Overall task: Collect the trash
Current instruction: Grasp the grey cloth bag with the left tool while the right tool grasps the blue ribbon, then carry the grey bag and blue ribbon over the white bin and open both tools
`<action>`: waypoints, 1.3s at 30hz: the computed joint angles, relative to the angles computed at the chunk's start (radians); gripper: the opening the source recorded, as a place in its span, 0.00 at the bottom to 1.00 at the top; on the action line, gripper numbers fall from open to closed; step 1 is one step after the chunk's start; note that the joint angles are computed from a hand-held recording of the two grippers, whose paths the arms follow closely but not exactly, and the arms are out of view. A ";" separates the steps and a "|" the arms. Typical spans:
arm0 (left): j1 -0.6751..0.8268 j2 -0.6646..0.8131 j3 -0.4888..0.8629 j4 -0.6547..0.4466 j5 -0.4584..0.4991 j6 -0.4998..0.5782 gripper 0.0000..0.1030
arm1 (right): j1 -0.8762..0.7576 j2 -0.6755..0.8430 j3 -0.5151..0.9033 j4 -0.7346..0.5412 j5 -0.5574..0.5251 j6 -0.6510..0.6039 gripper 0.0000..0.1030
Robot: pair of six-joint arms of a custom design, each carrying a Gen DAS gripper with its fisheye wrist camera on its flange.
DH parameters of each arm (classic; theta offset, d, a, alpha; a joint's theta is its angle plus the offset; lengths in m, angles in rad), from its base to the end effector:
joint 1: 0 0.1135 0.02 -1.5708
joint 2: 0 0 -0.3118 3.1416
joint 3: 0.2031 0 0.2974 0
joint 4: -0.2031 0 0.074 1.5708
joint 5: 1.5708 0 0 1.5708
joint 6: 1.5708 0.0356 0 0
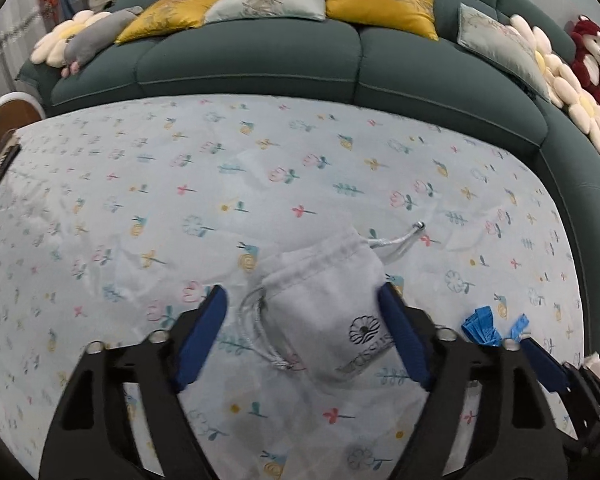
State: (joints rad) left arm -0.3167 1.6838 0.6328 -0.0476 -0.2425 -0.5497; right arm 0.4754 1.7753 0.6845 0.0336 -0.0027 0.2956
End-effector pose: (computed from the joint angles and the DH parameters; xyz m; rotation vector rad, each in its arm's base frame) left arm 0.2890 -0.0857 0.1036 -0.3799 2.5875 0.0251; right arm 0.2888 0.1488 0.0927 -0.2392 2.6434 0.2654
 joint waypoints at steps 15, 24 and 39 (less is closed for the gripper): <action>-0.173 -0.081 -0.040 -0.044 -0.022 -0.054 0.09 | -0.043 -0.153 -0.113 -0.017 -0.043 0.011 0.24; -0.464 -0.161 0.010 -0.213 -0.109 -0.255 0.09 | -0.164 -0.509 -0.293 -0.183 -0.069 -0.041 0.24; -0.923 0.008 0.327 -0.434 -0.212 -0.524 0.09 | -1.235 -0.970 -0.369 -0.747 -0.462 -0.832 0.24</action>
